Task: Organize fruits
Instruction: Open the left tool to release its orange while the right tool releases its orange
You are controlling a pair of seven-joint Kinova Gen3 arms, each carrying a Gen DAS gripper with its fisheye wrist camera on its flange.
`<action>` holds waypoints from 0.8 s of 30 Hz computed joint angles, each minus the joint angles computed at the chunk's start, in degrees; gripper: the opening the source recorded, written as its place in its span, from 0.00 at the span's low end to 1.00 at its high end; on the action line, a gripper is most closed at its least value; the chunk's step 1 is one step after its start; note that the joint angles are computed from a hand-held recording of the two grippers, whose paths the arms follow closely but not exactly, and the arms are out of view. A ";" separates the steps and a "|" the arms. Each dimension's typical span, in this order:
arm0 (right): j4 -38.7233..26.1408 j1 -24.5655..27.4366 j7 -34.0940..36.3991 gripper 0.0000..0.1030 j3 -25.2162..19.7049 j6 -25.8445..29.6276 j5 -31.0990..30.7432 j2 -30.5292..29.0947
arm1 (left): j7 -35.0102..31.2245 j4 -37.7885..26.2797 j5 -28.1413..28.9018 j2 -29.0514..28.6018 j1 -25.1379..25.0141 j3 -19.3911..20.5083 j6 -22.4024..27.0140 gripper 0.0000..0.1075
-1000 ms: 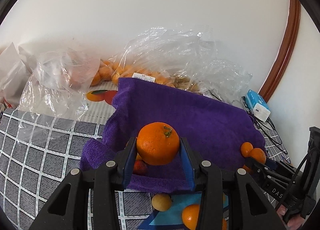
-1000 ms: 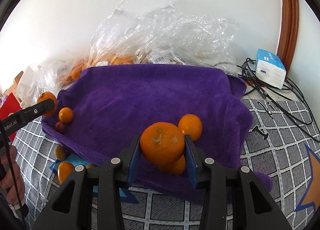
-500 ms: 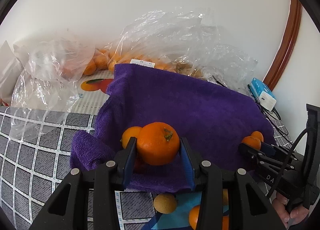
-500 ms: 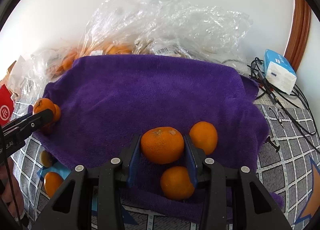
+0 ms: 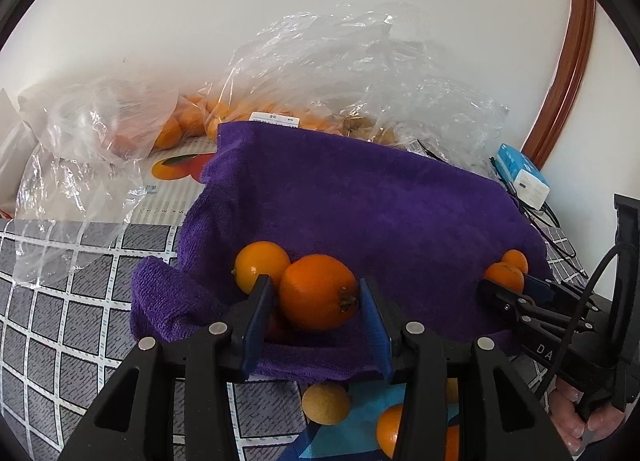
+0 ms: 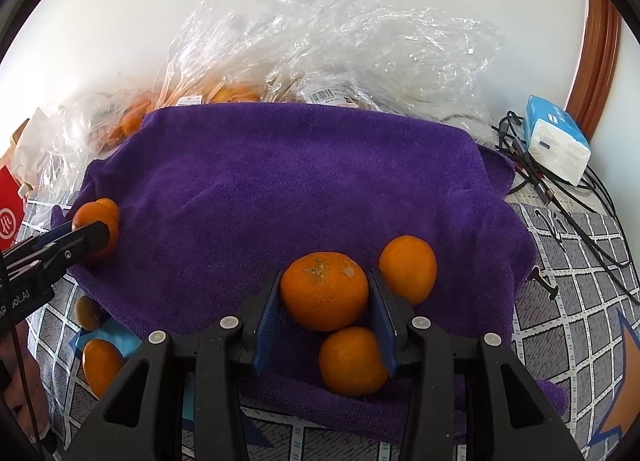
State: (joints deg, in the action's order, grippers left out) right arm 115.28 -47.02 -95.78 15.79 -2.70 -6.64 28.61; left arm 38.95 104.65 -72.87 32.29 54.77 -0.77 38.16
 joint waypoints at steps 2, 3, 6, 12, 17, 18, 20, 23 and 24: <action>-0.02 0.92 0.02 0.49 -1.03 0.19 0.16 -0.29 | 1.08 0.24 -0.90 -0.32 0.70 -0.26 0.49 0.45; 0.13 1.02 0.01 0.51 -1.20 0.12 0.20 -0.45 | 1.75 0.29 -1.34 -0.54 1.14 -0.29 1.24 0.47; 0.49 0.45 -0.13 0.54 -0.92 0.45 0.07 -1.25 | 2.55 0.75 -2.54 -1.73 1.50 0.54 2.75 0.53; 2.82 -5.76 -0.61 0.64 4.83 -0.65 -1.68 -3.59 | 3.70 1.72 -3.70 -3.74 1.88 3.41 7.54 0.59; 6.19 -11.30 0.64 0.69 9.53 -2.66 -5.78 -6.09 | 4.69 3.04 -2.67 -5.02 2.63 5.98 11.58 0.59; 6.88 -12.89 0.98 0.69 10.94 -2.93 -7.29 -6.41 | 4.90 3.19 -2.36 -5.07 2.90 6.39 12.48 0.59; 8.35 -14.03 1.95 0.69 11.44 -4.10 -9.34 -7.18 | 4.90 3.36 -1.03 -5.08 3.49 7.27 14.47 0.59; 9.99 -16.71 3.85 0.69 13.06 -4.97 -12.98 -7.79 | 5.07 3.54 1.32 -5.04 4.19 8.09 16.67 0.59; 10.35 -18.04 4.61 0.69 14.15 -5.05 -14.39 -7.76 | 5.93 3.83 1.96 -5.04 4.68 8.19 17.51 0.59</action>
